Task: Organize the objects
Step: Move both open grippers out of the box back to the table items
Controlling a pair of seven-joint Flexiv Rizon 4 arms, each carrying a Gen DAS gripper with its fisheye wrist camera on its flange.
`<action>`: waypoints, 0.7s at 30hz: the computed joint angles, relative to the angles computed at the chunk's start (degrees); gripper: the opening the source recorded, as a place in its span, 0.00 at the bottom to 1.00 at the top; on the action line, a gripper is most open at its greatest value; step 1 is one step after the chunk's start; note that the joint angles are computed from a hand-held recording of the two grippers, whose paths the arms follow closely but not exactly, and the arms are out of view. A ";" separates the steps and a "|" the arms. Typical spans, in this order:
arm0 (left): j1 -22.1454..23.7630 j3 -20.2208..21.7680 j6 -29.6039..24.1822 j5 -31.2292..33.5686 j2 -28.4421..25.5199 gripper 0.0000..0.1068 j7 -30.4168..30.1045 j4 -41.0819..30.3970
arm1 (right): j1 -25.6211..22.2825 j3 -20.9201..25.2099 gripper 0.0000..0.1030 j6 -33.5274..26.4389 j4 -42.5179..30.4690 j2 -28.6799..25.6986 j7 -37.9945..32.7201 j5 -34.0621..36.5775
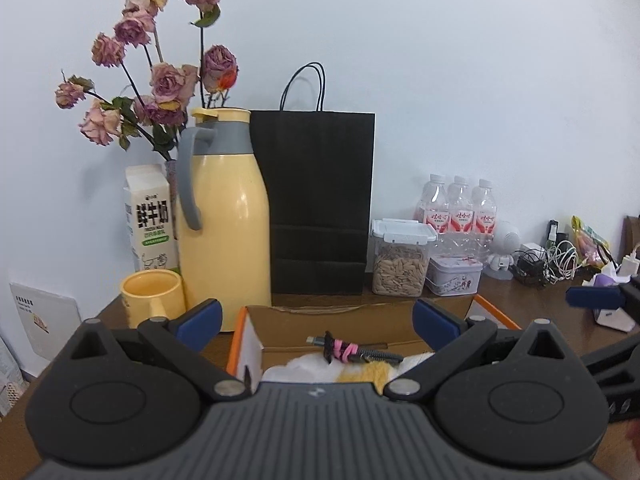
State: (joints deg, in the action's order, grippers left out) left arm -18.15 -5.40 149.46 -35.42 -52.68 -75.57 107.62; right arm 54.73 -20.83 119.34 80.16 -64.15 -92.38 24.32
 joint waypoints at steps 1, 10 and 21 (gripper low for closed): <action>0.09 0.02 0.45 0.26 0.32 0.96 -0.34 0.95 | 0.25 -0.17 1.00 0.50 0.89 0.30 -0.25 0.34; 0.48 0.21 1.17 0.04 2.07 0.96 -2.98 8.55 | 2.57 -1.29 1.00 1.37 8.58 2.18 -3.28 4.19; -0.57 1.99 -4.48 -2.82 1.66 0.96 -3.85 13.77 | 4.68 -4.49 1.00 -3.69 14.75 1.12 1.49 3.39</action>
